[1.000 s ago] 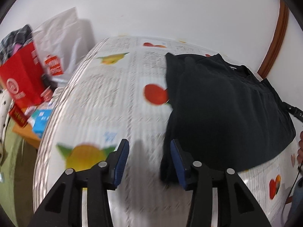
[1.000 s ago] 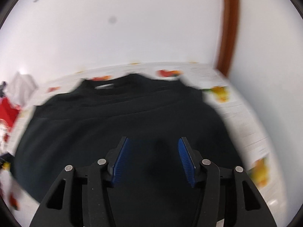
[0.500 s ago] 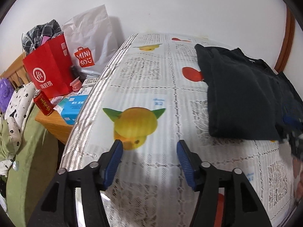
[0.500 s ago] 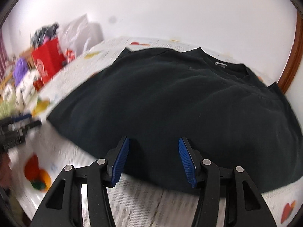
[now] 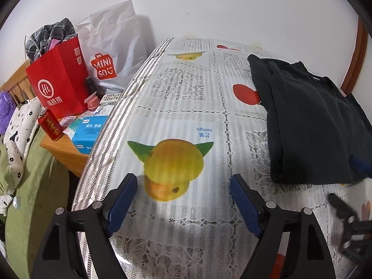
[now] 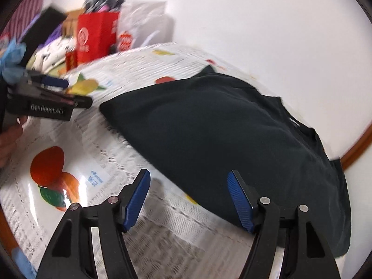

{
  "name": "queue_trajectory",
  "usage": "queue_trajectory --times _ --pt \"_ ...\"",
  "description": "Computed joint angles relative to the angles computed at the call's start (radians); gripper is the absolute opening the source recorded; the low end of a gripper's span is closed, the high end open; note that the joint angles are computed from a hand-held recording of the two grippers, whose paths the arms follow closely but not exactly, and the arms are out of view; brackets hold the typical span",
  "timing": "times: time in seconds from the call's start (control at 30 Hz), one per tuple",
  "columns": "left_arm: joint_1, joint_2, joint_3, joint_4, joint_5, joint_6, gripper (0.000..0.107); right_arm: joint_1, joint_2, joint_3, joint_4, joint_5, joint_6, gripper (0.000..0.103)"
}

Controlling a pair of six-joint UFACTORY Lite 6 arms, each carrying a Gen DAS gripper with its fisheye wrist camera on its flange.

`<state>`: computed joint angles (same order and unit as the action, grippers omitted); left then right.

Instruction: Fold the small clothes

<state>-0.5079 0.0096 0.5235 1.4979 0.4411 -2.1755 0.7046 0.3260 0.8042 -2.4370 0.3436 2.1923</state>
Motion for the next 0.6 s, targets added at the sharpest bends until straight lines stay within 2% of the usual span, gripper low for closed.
queue_trajectory --times 0.13,0.43,0.5,0.57,0.6 --pt "0.000 0.002 0.000 0.002 0.001 -0.003 0.082 0.051 0.067 0.059 0.050 0.069 -0.087 0.068" --pt "0.001 0.004 -0.001 0.004 0.001 -0.007 0.084 0.076 0.251 0.295 0.142 0.063 -0.147 0.067" --pt "0.003 0.003 -0.002 0.007 0.000 -0.007 0.084 0.073 0.271 0.323 0.169 0.055 -0.166 0.049" --pt "0.004 0.003 -0.002 0.007 -0.001 -0.007 0.084 0.072 0.264 0.320 0.166 0.061 -0.150 0.025" --pt "0.002 0.005 -0.001 0.007 0.001 -0.009 0.085 0.058 0.253 0.320 0.129 0.041 -0.104 0.021"
